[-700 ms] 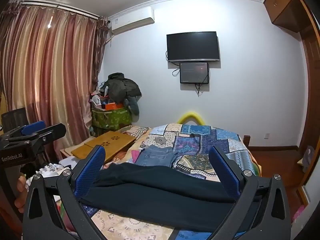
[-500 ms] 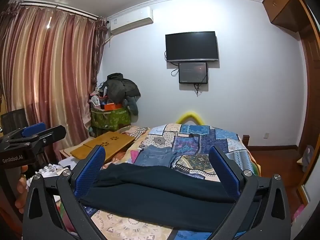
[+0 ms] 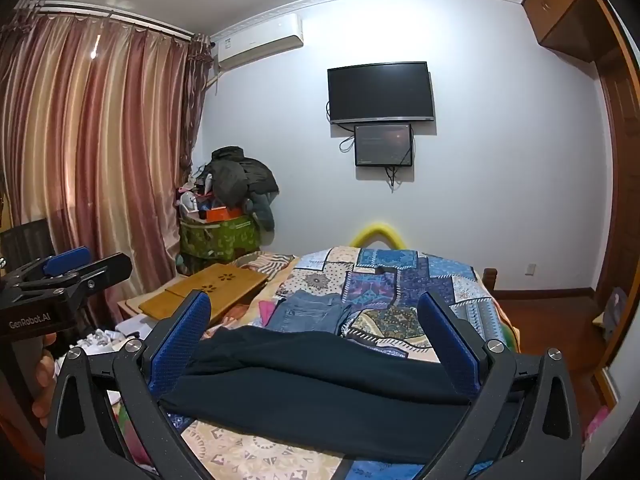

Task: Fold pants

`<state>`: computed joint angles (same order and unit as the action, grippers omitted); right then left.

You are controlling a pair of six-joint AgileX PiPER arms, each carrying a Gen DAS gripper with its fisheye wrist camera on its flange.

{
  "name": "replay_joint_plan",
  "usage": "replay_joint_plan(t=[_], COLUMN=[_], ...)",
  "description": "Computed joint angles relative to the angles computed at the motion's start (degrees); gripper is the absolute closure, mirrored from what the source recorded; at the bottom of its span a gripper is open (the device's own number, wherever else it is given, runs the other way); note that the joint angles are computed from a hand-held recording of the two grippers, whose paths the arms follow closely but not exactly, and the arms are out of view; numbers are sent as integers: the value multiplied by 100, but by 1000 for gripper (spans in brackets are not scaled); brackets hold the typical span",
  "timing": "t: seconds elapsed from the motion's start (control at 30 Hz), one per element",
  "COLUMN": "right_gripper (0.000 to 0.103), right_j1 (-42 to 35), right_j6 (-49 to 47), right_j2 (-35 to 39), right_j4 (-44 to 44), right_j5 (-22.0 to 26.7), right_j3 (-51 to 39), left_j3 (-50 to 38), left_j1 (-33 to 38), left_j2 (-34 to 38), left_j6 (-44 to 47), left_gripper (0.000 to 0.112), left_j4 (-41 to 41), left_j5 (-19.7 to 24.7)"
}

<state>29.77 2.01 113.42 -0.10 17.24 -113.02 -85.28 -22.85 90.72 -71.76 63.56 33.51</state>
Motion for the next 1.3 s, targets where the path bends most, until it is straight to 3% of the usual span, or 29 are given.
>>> replay_joint_plan(t=[0.6,0.7,1.3], right_gripper=[1,1,1], right_j1=[-134,-35,-40], right_j6=[-438,-13,48], right_j2=[-22,-98,-78], right_j4=[432,34,-7], right_j5=[-14,-94,-86], right_j3=[43,194,166], left_j3=[-29,-34,-26], left_j1=[-30,-31,-39], left_j2=[75,81,82], left_j6=[-112,-107,-126], left_gripper=[9,9,9], left_j4=[99,96,116], left_j5=[53,58,56])
